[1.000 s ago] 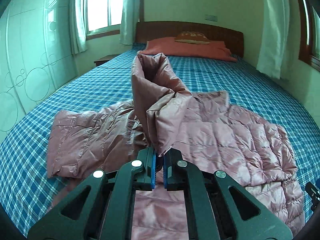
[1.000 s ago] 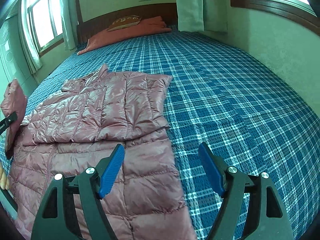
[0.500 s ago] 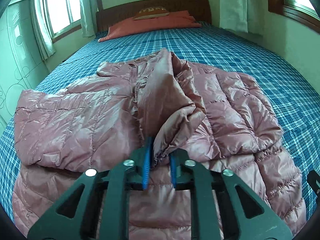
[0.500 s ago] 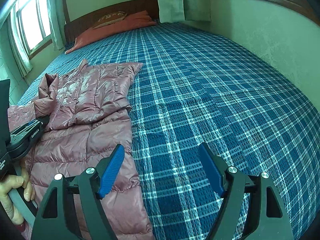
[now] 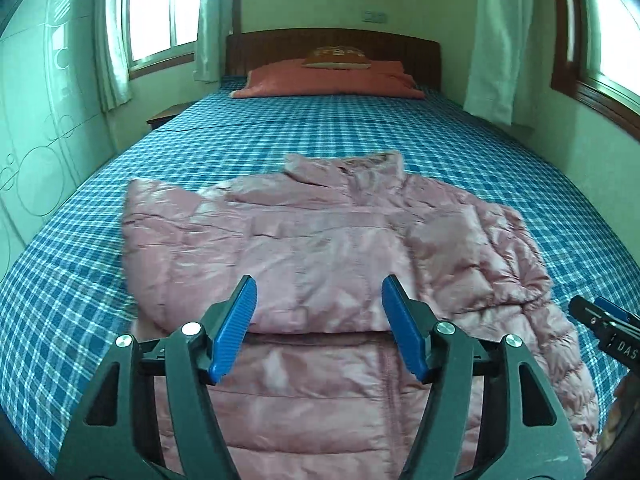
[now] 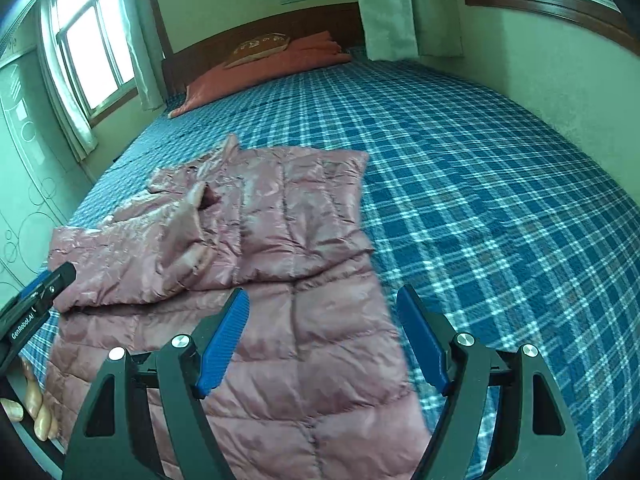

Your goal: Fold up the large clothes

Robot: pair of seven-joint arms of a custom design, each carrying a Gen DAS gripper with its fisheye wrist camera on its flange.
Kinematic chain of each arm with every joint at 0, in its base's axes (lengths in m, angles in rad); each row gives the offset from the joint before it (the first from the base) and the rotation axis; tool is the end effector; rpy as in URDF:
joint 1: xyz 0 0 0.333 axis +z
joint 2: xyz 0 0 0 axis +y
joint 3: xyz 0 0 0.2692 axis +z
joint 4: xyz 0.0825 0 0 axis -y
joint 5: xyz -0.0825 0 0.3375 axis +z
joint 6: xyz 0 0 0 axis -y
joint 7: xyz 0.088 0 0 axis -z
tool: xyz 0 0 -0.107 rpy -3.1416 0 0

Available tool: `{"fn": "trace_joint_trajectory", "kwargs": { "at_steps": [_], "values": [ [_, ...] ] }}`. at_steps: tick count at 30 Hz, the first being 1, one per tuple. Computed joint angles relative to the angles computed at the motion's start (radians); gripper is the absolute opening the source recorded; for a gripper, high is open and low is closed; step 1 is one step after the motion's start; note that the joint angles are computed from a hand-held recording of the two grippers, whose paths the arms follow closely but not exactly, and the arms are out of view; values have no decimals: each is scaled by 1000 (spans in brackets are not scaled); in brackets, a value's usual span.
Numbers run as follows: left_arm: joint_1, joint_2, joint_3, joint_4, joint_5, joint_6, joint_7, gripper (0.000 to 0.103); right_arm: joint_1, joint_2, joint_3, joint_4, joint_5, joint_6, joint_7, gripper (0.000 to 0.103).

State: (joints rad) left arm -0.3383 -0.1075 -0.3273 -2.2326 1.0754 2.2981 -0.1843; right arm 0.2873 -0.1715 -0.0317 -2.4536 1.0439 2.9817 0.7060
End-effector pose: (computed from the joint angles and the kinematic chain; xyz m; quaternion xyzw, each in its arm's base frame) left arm 0.3997 -0.2925 0.4191 -0.7511 0.5013 -0.2352 0.3594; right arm 0.4589 0.0573 0.4026 -0.6959 0.6065 -0.1487 0.3545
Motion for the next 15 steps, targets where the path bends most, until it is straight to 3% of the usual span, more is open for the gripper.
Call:
{"fn": "trace_joint_trajectory", "kwargs": {
  "at_steps": [5,8,10,13,15],
  "values": [
    [76,-191,50,-204,-64,-1,-35,65,13,152,45,183,22,-112,51,75],
    [135,-279,65,-298,-82,22,-43,65,8,259,88,276,-78,-93,153,75],
    [167,-306,65,-330,-92,29,-23,65,-1,319,104,331,-150,-126,225,75],
    [206,-336,68,-364,-101,57,-4,65,-23,358,127,376,-197,-186,273,24],
    [228,-353,68,-384,-99,86,-4,65,-39,347,145,368,-164,-156,250,18]
  ]
}}
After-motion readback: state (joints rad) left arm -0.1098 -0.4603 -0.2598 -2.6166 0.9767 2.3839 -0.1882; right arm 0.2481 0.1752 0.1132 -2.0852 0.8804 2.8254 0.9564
